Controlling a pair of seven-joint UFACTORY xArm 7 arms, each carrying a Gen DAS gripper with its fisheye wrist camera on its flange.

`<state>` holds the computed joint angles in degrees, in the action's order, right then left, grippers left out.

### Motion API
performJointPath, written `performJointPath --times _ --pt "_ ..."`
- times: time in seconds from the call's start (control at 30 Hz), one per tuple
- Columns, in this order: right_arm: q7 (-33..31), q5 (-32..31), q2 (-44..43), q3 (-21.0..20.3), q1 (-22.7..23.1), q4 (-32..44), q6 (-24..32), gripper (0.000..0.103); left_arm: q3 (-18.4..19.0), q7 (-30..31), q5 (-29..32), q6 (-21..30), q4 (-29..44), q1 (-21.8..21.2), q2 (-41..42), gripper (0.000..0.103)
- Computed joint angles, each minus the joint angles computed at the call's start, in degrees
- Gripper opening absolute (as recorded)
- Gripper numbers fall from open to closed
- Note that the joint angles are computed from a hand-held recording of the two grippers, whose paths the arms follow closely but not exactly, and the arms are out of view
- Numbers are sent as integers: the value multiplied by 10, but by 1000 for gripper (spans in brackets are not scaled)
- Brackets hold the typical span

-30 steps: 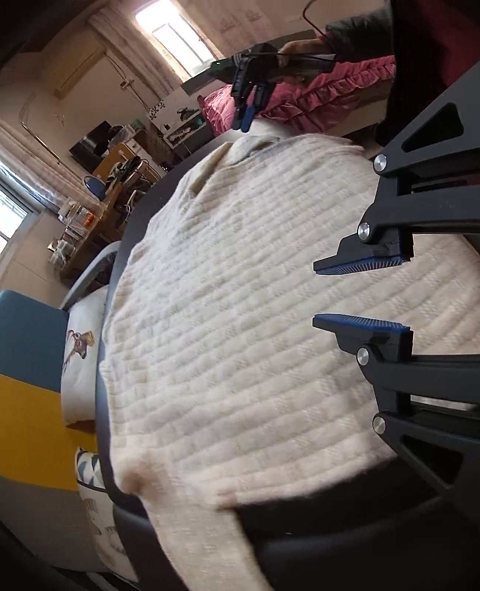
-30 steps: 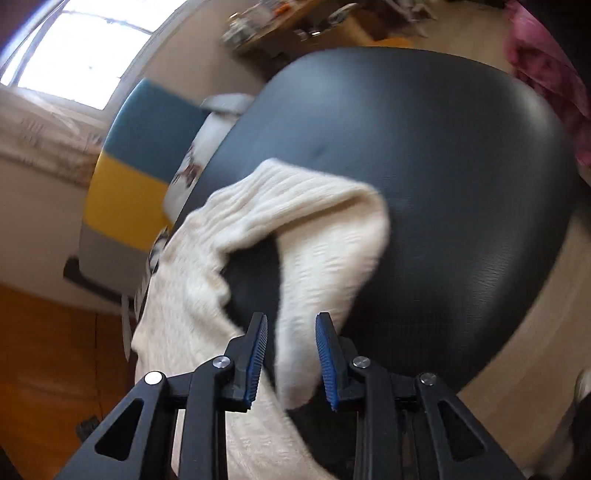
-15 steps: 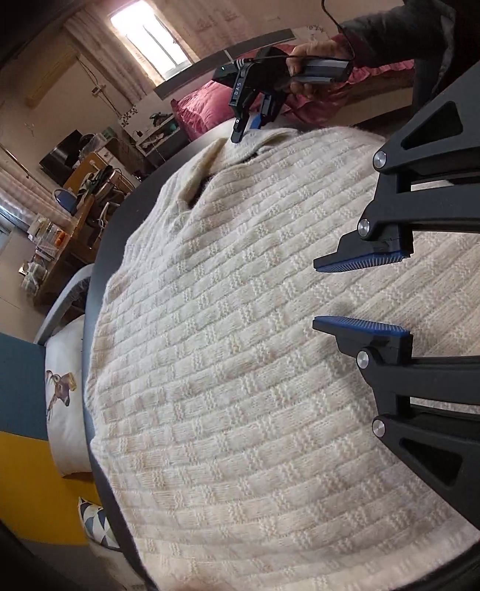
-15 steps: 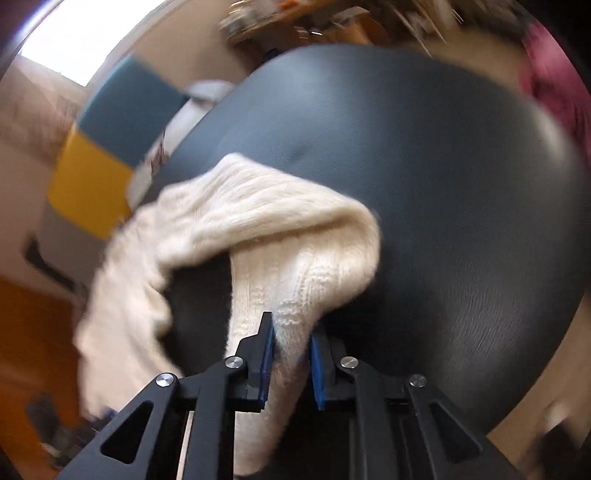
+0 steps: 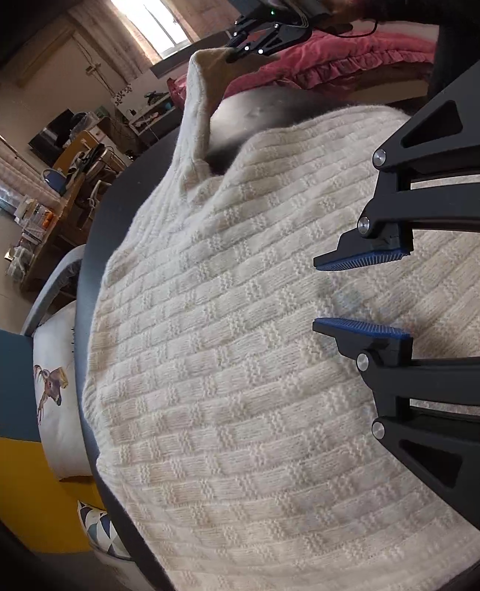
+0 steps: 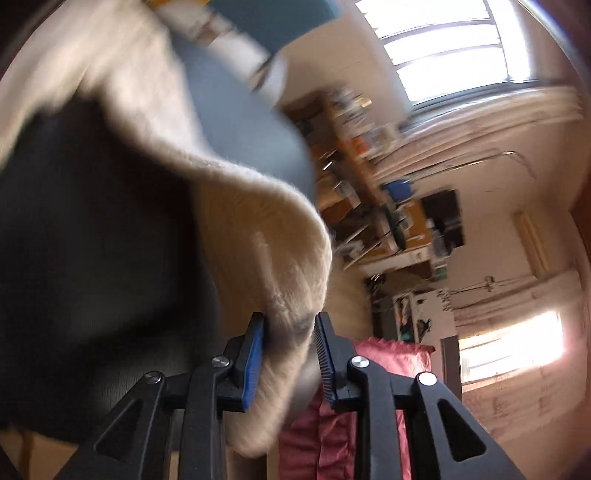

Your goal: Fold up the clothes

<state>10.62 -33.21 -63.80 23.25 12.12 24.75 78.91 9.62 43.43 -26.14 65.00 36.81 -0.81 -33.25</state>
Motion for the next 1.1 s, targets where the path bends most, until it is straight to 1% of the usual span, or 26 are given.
performJointPath --times 0.07,0.1,0.13,0.17,0.23,0.27,0.33,0.37,0.4,0.43,0.47,0.53,0.57,0.6,0.63,0.7,0.77,0.8,0.87,0.9,0.93,0.97,1.07,1.1 --pt "6 50 -40 -21 17 -6 33 26 -4 5 4 -4 -3 -2 -2 27" --pt "14 74 -66 -33 18 -3 51 28 -3 6 4 1 2 -4 2 27" --pt "34 108 -87 -56 10 5 64 28 -2 6 2 6 9 -6 7 28" --pt "63 152 -111 -95 -5 16 72 28 -3 7 0 8 16 -8 12 28" --pt "143 244 -180 -191 -57 17 60 28 -10 6 -2 -1 28 -12 25 28" --pt "189 295 -238 -246 -84 -7 39 29 -13 5 -3 -5 34 -14 32 28" --pt "277 385 -340 -361 -159 -50 -7 29 -24 -3 -6 -19 46 -19 49 28" --pt "304 416 -381 -393 -190 -75 -30 30 -29 -8 -7 -26 52 -23 57 28" --pt "330 446 -417 -424 -225 -100 -51 33 -34 -10 -10 -33 56 -28 64 28" --pt "351 470 -437 -444 -253 -120 -70 35 -39 -12 -13 -39 61 -32 70 28" --pt "371 493 -453 -463 -280 -140 -88 41 -42 -13 -15 -44 66 -38 77 28" --pt "387 522 -440 -479 -301 -161 -124 48 -48 -11 -18 -48 69 -46 83 28" --pt "392 537 -429 -484 -309 -170 -142 54 -50 -10 -18 -50 69 -49 84 28" --pt "392 548 -406 -480 -307 -171 -158 56 -52 -8 -16 -52 68 -53 84 28" --pt "392 559 -383 -476 -304 -172 -174 56 -53 -3 -16 -54 64 -55 82 28" --pt "387 575 -340 -467 -295 -168 -196 63 -53 4 -13 -56 55 -58 77 28" --pt "378 585 -299 -458 -284 -160 -209 64 -48 11 -13 -51 50 -59 77 28" --pt "376 589 -282 -455 -282 -157 -213 64 -45 15 -13 -50 46 -58 76 28" --pt "384 579 -284 -459 -318 -158 -186 64 -38 22 -22 -45 45 -56 76 28" --pt "376 565 -272 -458 -326 -152 -172 64 -34 25 -26 -41 46 -55 77 28" --pt "372 556 -262 -445 -329 -151 -161 64 -32 27 -29 -37 47 -54 79 28" --pt "366 546 -252 -431 -329 -150 -152 60 -31 29 -32 -34 48 -52 80 28" --pt "325 504 -221 -379 -303 -122 -125 18 -29 38 -37 -30 46 -47 78 28" --pt "313 492 -216 -366 -296 -116 -121 15 -28 41 -39 -29 45 -45 77 28"
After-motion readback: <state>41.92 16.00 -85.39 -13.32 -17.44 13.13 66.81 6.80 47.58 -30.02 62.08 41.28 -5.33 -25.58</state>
